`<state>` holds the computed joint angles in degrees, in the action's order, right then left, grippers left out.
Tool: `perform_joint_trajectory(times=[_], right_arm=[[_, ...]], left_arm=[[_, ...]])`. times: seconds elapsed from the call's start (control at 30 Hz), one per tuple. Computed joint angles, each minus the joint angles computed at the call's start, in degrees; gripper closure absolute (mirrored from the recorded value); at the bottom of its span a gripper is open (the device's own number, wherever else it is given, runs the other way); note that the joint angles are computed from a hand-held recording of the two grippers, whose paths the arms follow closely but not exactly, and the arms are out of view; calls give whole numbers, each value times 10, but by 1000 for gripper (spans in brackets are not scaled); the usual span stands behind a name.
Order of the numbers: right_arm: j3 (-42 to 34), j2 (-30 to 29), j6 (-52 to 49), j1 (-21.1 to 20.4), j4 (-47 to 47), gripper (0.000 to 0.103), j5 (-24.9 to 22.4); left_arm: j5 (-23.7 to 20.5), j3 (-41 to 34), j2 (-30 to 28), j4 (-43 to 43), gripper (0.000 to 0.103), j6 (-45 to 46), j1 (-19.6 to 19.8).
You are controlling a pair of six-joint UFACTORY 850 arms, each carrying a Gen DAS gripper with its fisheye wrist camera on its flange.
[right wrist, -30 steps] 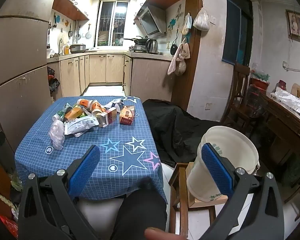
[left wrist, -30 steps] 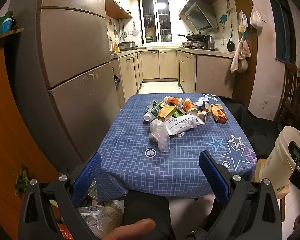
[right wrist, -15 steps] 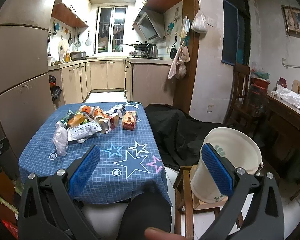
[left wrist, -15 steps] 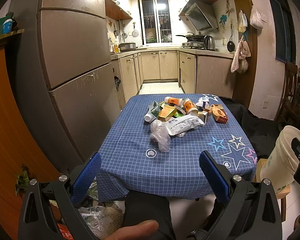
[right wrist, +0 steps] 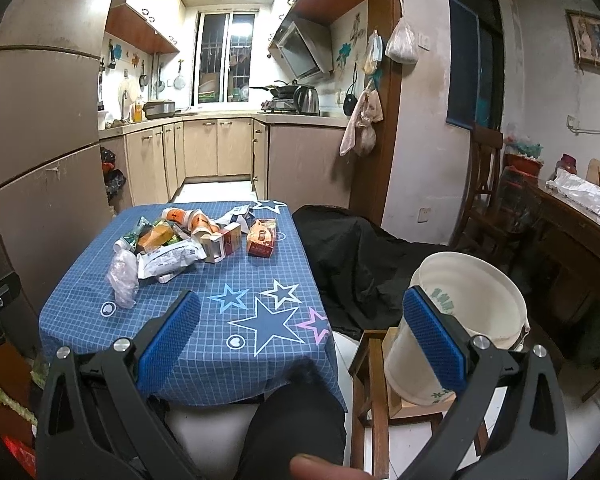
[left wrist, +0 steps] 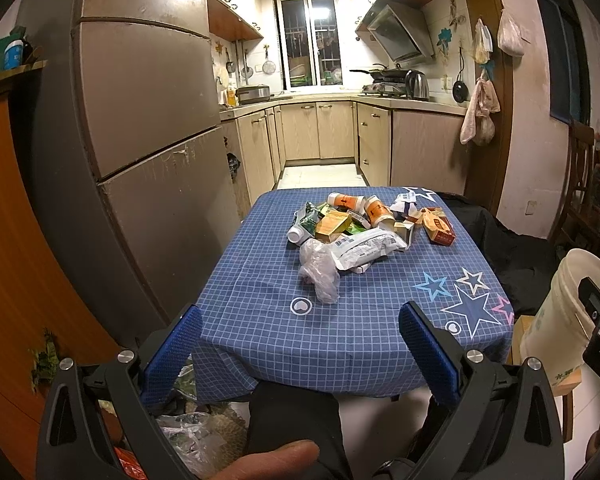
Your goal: Collect trash
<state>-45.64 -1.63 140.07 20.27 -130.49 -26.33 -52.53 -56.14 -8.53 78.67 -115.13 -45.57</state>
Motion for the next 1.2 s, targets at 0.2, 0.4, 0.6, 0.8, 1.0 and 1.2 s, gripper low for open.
perform_joint_trajectory(times=[0.2,0.4,0.6,0.8,1.0,1.2], right_arm=[[0,0,1,0,-1,5,0],[0,-1,2,-2,-1,5,3],[0,-2,5,-3,-5,5,5],[-2,-4,3,-4,-4,5,11],[-9,-7,13,-8,-7,5,2],[-32,-26,-4,-6,10,5,-12]], left_arm=[[-3,-2,-2,0,5,-1,-2],[-3,-2,-3,0,5,0,-2],[0,-1,-5,0,5,-3,-2],[-2,2,-3,5,5,-5,-2],[16,0,-5,-3,5,1,7],[8,-12,-14,-5,5,8,27]])
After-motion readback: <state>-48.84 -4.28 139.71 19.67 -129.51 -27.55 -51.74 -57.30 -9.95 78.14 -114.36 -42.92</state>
